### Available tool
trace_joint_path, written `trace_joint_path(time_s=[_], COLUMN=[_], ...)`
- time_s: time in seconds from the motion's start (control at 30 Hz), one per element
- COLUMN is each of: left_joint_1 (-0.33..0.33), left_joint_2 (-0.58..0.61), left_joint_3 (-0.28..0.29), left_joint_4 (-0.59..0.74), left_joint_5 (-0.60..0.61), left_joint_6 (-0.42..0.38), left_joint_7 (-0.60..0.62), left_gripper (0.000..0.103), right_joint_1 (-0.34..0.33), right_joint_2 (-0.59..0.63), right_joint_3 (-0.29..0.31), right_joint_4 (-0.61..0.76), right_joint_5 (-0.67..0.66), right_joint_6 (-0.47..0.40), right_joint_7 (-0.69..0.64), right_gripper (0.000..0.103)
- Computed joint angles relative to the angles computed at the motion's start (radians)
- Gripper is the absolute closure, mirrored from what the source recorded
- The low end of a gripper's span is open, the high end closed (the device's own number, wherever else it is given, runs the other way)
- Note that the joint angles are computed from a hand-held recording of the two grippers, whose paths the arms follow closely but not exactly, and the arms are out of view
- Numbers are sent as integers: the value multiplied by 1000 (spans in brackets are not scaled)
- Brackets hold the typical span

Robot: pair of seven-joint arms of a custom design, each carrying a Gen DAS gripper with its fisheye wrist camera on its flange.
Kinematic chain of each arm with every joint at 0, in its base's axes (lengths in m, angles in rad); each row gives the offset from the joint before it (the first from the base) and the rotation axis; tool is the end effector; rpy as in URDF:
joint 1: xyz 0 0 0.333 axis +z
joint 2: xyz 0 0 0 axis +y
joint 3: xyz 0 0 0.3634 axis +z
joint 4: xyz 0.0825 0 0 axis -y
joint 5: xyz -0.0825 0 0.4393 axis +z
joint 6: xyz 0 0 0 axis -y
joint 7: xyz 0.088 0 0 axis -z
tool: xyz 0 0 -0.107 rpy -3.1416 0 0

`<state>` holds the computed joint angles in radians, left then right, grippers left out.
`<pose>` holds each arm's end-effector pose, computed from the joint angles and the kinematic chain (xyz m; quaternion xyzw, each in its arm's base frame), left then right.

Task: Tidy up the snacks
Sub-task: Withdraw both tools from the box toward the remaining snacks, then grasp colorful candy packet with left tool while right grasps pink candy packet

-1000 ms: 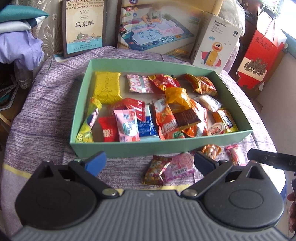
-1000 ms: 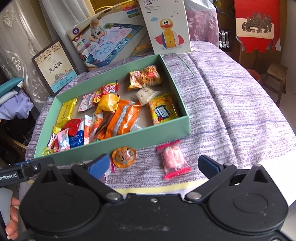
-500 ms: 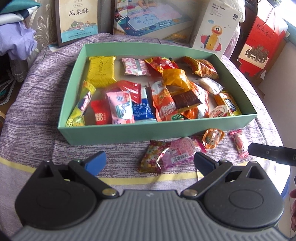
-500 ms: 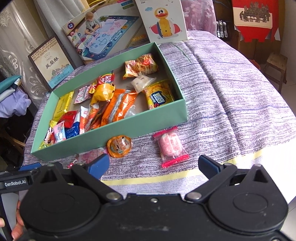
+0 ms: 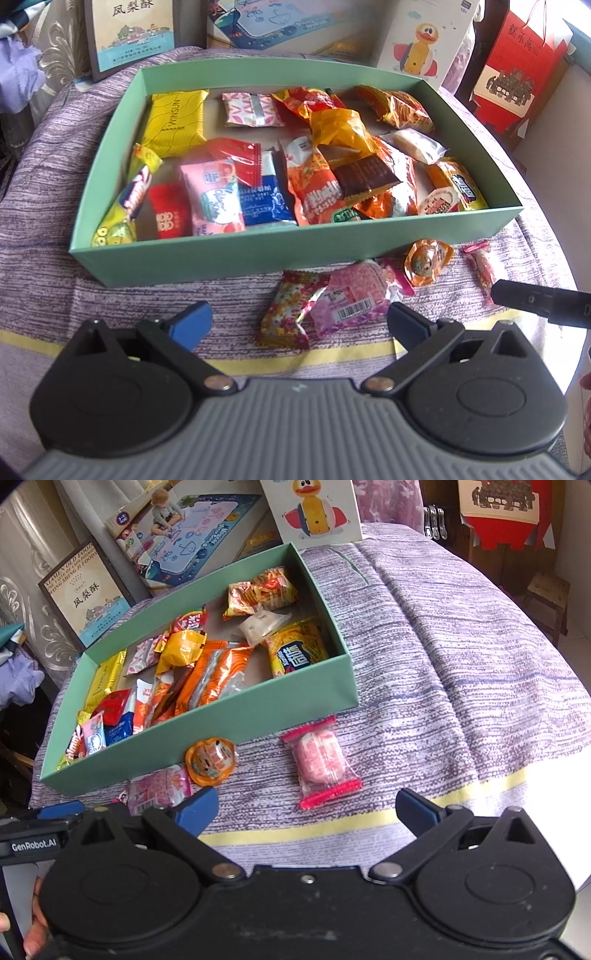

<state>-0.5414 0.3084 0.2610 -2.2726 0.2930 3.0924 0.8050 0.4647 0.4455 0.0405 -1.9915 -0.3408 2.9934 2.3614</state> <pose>0.5871 -0.1971 0.2783 -0.7358 0.6243 -0.2203 0.1425 0.6079 0.3609 0.2977 -0.6886 0.6692 -0.0991 0.2609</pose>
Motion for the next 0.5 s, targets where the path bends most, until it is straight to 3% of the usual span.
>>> trace_joint_path(time_s=[0.1,0.23,0.33,0.37,0.4,0.43,0.5], left_joint_1=[15,35,119,115,82,41,60], left_joint_2=[21,41,44,45,46,47,40], left_joint_3=[-20,-51,-148,-149,-116,-78,-100], left_joint_4=[19,30,33,35,35,31,21], left_joint_5=[-12,-56,-103,-117,-92,-102,-128], left_joint_6=[8,47,65,61,59,63,72], left_joint_7=[27,94,192,219,203,214,250], left_gripper=[0,1,19,26,29,39,53], right_joint_1=[37,47,78,83,80,68,53], right_joint_2=[14,34,48,52,58,64,74], right_joint_3=[-45,-61,-99,-105,-102,-88,-70], right_joint_4=[19,41,53,57,64,72,83], right_joint_5=[-28,-47,-96,-109,-116,-114,-107], right_joint_6=[1,-8,7,10,9,4,-6], right_joint_7=[38,64,83,84,78,64,46], right_gripper=[0,0,0,3,9,11,17])
